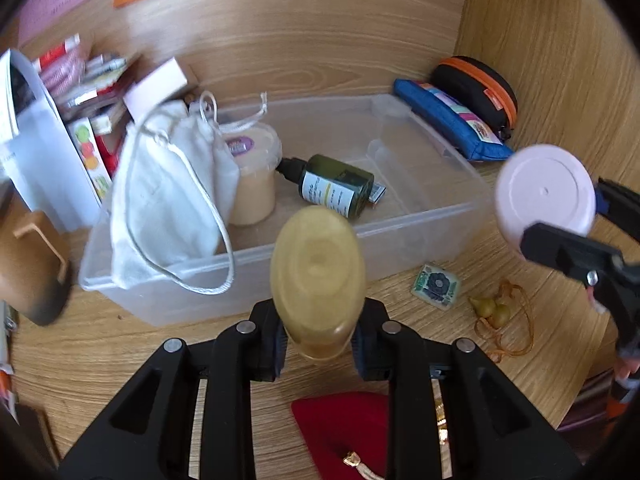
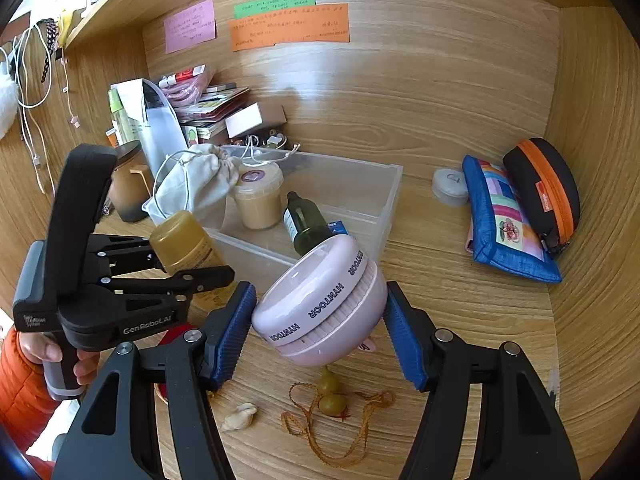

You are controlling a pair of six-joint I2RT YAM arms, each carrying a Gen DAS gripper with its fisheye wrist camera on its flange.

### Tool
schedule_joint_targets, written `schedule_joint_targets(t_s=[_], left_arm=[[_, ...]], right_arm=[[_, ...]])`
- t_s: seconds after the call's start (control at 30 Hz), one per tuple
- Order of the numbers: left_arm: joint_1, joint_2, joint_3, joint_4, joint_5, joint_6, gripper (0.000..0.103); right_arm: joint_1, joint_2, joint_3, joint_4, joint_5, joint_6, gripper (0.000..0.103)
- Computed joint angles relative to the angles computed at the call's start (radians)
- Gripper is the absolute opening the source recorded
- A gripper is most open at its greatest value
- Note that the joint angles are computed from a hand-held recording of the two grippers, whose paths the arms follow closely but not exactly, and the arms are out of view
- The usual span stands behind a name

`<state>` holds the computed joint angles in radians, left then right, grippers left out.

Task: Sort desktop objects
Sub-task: 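Lift and carry the yellow tube and pink brush over the clear bin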

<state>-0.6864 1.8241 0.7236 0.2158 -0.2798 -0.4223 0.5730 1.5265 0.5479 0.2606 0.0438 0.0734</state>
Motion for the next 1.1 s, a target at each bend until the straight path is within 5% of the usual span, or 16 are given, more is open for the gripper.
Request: schedule_joint_targets(t_s=[0.3, 0.57, 1.1], left_arm=[[-0.004, -0.244, -0.055, -0.079, -0.011, 0.055, 0.025], [0.036, -0.299, 0.011, -0.156, -0.001, 0.105, 0.025], [0.152, -0.008, 0.213, -0.158, 0.135, 0.180, 0.025]], right_arm=[[-0.010, -0.072, 0.042, -0.048, 0.005, -0.011, 0.061], [-0.001, -0.024, 0.163, -0.098, 0.024, -0.032, 0.061], [-0.062, 0.338, 0.451, -0.160, -0.011, -0.058, 0.061]])
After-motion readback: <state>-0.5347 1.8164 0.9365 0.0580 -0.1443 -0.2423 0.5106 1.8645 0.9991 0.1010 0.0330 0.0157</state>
